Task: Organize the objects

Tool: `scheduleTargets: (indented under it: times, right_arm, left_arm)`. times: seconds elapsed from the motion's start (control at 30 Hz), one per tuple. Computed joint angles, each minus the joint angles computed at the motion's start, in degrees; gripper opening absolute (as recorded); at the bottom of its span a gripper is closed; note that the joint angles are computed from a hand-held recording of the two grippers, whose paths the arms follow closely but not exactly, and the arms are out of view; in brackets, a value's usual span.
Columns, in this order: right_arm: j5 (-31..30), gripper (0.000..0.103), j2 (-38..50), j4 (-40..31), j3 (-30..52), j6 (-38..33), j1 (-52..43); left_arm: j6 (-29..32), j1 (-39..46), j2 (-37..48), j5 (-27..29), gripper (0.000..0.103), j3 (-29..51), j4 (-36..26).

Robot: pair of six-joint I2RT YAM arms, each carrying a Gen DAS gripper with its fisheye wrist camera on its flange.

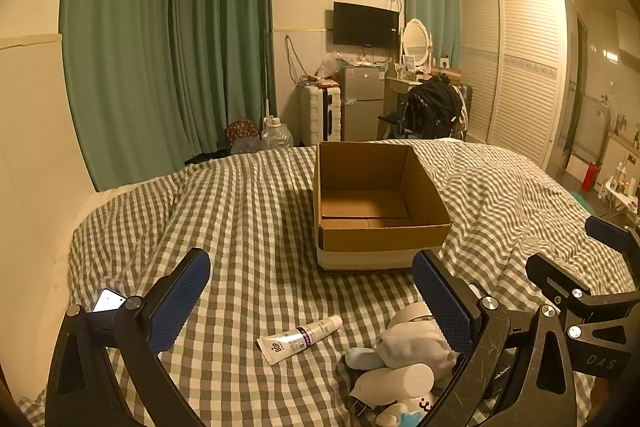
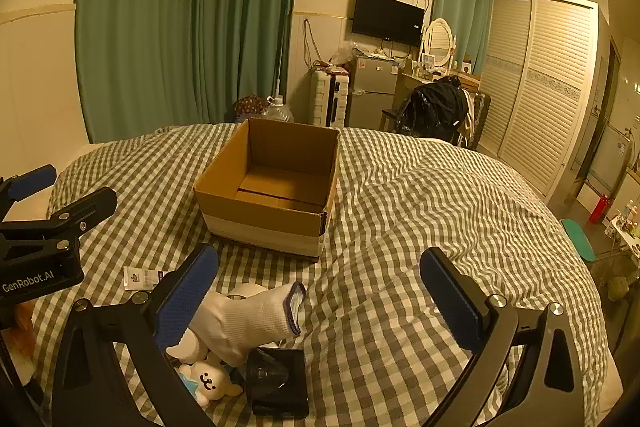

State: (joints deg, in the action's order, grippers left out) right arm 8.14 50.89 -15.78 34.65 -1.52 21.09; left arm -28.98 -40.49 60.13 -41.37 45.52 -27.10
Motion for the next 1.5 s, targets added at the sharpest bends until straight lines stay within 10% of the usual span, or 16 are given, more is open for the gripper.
scheduleTargets:
  times: [0.87,1.5]
  right_arm:
    - [-4.0,0.101,-6.2,-12.9,0.2,-2.3,-2.8]
    - [-6.3,0.047,15.6,0.4,-7.2,-4.5,-0.3]
  left_arm:
    - [-9.8,-5.8,-0.2,1.1,0.103,-2.6,-11.8]
    - [-0.6,-4.3,17.0,16.8,0.097,-8.2,7.3]
